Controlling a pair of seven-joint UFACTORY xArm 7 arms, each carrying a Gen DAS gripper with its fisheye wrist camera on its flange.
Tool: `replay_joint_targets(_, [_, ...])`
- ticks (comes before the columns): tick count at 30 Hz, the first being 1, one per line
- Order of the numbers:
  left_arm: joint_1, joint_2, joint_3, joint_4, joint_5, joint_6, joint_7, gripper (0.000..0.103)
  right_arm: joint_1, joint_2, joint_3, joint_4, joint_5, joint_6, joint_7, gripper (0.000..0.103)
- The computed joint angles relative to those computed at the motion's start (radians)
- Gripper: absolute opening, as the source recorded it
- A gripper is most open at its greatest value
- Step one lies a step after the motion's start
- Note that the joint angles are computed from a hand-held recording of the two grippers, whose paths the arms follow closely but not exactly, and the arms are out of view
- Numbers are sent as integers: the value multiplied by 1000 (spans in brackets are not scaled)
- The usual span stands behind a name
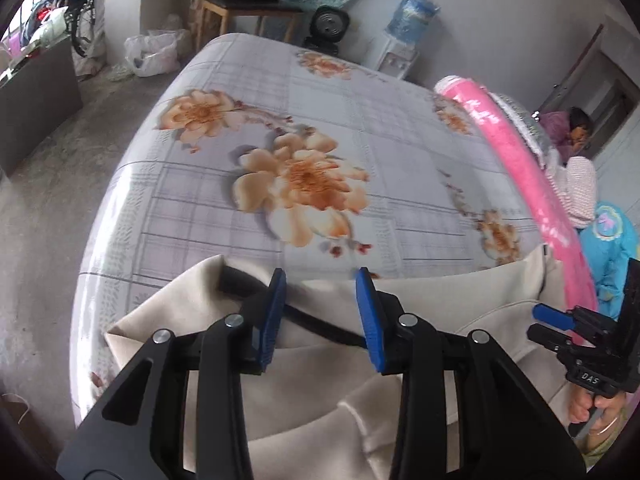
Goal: Fold large clothes
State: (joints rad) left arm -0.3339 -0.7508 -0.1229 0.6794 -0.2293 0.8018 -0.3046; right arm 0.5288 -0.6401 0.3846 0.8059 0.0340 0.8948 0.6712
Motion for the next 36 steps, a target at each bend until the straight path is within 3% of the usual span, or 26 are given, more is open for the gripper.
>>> replay_joint_targets(4, [-18, -92, 63, -94, -57, -33, 33, 23, 26, -27, -22, -45, 25, -22, -33, 35])
replay_joint_targets(6, [35, -123, 29, -98, -14, -7, -6, 29, 24, -29, -28, -35, 36, -9, -35, 35])
replay_joint_targets(8, [42, -162, 23, -108, -1, -14, -11, 30, 18, -31, -28, -28, 39, -11, -35, 36])
replay_joint_targets(12, [-16, -204, 14, -95, -10, -34, 23, 33, 1, -43, -14, -21, 27, -15, -22, 42])
replay_joint_targets(16, [-94, -144, -65, -23, 20, -10, 87, 40, -14, -58, 10, -11, 7, 2, 6, 49])
replay_joint_targets(22, [-78, -7, -265, 62, 203, 148, 38, 45, -6, -117, 42, 16, 1, 114, 69, 52])
replay_joint_targets(24, [-98, -38, -246, 56, 206, 159, 13, 45, 0, -164, 63, 29, -2, 163, 95, 63])
replay_joint_targets(28, [-130, -172, -185, 46, 171, 215, -16, 47, 26, -236, 120, 56, 14, 215, 128, 78])
replay_joint_targets(31, [-132, -352, -157, 19, 150, 283, -41, 56, 45, -267, 174, 56, 43, 218, 171, 82])
replay_joint_targets(36, [-111, -659, -147, -36, 114, 474, -77, 59, 96, -265, 257, 21, 101, 197, 254, 84])
